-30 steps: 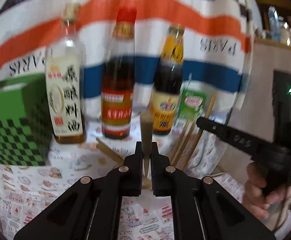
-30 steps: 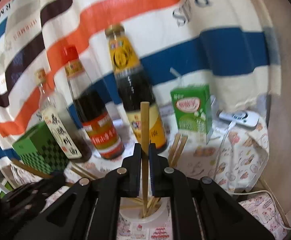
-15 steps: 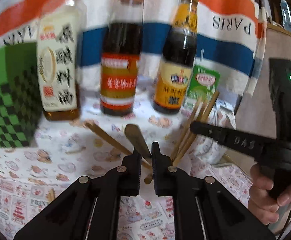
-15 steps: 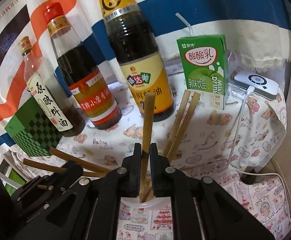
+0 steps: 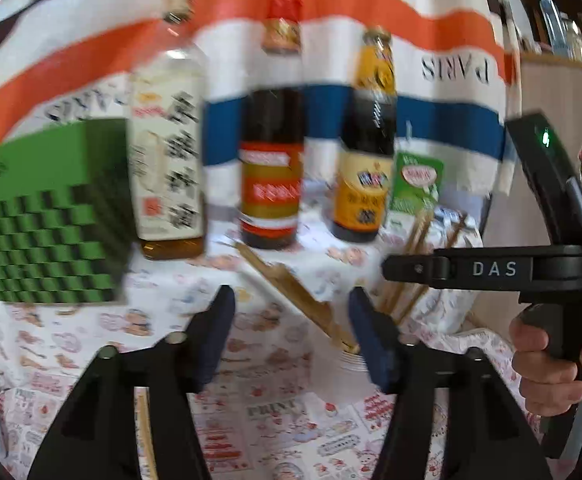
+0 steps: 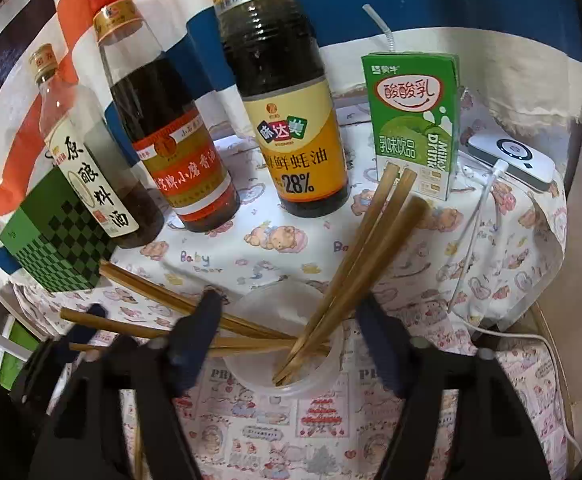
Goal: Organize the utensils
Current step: 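Open both tools to release the chopsticks into the cup, then move both open tools back over the remaining loose chopsticks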
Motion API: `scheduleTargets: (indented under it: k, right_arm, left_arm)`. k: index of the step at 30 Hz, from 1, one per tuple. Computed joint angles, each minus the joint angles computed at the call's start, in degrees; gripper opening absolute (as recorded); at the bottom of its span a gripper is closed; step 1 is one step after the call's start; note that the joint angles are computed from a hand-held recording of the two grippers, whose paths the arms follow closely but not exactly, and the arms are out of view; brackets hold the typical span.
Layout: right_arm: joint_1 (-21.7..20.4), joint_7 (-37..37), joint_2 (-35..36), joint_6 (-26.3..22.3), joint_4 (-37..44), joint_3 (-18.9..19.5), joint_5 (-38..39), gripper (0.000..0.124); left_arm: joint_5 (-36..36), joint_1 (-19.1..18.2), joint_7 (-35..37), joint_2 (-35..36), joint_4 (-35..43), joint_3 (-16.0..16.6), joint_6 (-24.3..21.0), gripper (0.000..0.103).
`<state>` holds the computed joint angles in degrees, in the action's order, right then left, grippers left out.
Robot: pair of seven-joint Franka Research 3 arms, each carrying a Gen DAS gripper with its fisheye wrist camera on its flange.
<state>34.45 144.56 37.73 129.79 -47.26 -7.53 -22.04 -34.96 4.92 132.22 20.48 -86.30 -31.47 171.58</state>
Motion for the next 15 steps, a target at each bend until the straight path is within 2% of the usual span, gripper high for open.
scheduleTargets:
  k: [4, 6, 8, 10, 12, 15]
  right_arm:
    - [-0.63, 0.30, -0.21, -1.37, 0.50, 1.04, 2.32, 0.079]
    - [-0.51, 0.07, -0.34, -1.92, 0.58, 1.09, 2.48, 0.081]
    - [-0.19, -0.11, 0.54, -2.93, 2.10, 0.94, 2.38, 0.082]
    - [0.45, -0.08, 1.90, -5.40, 4.77, 0.62, 2.09, 0.082]
    - [1.48, 0.51, 0.67, -4.21, 2.59, 0.18, 1.07, 0.082]
    - [2.90, 0.71, -1.40, -2.77, -1.01, 0.11, -1.00, 0.085]
  left_arm:
    - [-10.39, 7.07, 8.19, -2.02, -3.41, -7.00, 4.64, 0.073]
    - [-13.37, 7.97, 9.41, -3.22, -5.68, -7.44, 9.20, 0.078]
    - [-13.20, 8.70, 7.46, -3.73, -7.43, -7.44, 12.02, 0.080]
    - [-13.76, 11.79, 6.34, -4.88, -9.20, -9.13, 11.10, 0.080]
    - [-17.77, 16.39, 8.76, -6.12, -10.64, -12.75, 10.87, 0.081]
    - [-29.62, 22.99, 18.55, -8.46, -11.94, -18.19, 11.30, 0.085]
